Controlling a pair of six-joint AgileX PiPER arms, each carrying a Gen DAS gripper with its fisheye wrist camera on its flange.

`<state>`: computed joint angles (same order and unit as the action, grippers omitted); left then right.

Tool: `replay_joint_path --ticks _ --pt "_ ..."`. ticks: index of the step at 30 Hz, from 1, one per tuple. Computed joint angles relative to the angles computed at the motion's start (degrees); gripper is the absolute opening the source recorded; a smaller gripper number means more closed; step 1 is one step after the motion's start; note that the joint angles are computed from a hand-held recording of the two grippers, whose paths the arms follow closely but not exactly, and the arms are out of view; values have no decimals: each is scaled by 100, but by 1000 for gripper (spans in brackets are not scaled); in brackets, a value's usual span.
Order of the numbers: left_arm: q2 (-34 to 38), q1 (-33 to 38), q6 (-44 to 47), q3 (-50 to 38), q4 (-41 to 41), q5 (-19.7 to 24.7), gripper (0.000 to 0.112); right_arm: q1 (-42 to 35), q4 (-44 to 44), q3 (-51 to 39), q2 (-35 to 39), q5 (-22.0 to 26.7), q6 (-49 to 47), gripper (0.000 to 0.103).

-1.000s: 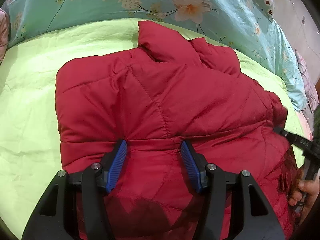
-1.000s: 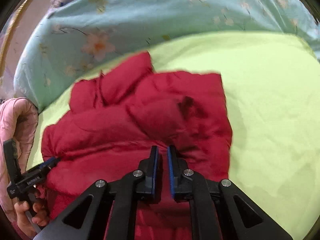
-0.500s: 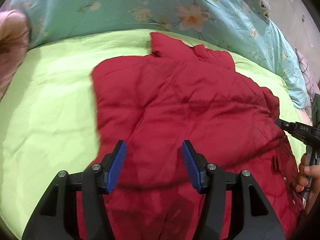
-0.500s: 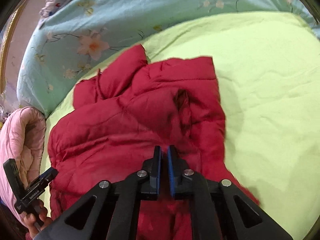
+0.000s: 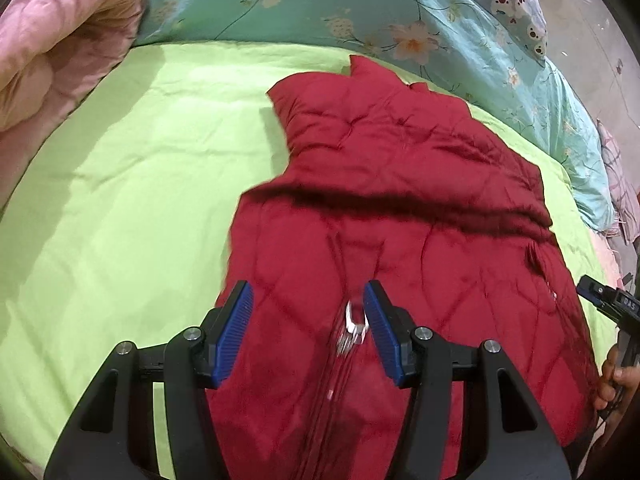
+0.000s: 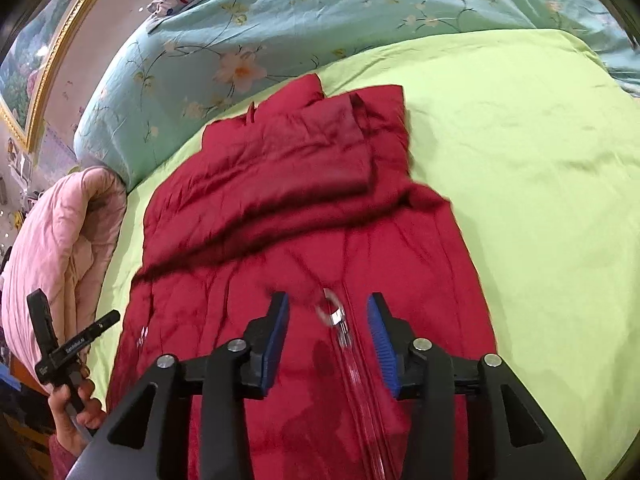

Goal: Fold large clothes

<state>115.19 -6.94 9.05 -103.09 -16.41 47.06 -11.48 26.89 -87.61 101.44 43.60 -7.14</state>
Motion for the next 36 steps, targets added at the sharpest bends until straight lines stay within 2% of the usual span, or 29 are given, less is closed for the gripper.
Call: replay_joint_path --ticks 2,7,15,23,27,31,33,36 --pt "-210 87 124 362 -114 -62 56 -47 128 389 -245 -94 -154 50" --pt "-689 304 348 1173 -343 -192 57 -268 407 1275 -899 -142 -473 53" --pt "-1267 739 891 2071 -765 -145 66 -644 569 2112 -1735 -109 -709 73" --pt "-1511 1089 1493 2537 -1461 211 66 -994 499 2539 -2116 92 -776 74" --pt "-1591 1040 1581 2761 -1465 303 66 -1204 496 2808 -2295 174 -889 79" --pt "-1794 973 1624 3096 -1430 244 66 -1432 595 3091 -2427 306 -1018 79" --pt "-1892 1008 1731 3250 -1509 278 74 -1507 610 3234 -2500 384 -1088 79" --pt "-2026 1019 1805 3471 -1534 254 75 -1511 681 3358 -2549 518 -1242 80"
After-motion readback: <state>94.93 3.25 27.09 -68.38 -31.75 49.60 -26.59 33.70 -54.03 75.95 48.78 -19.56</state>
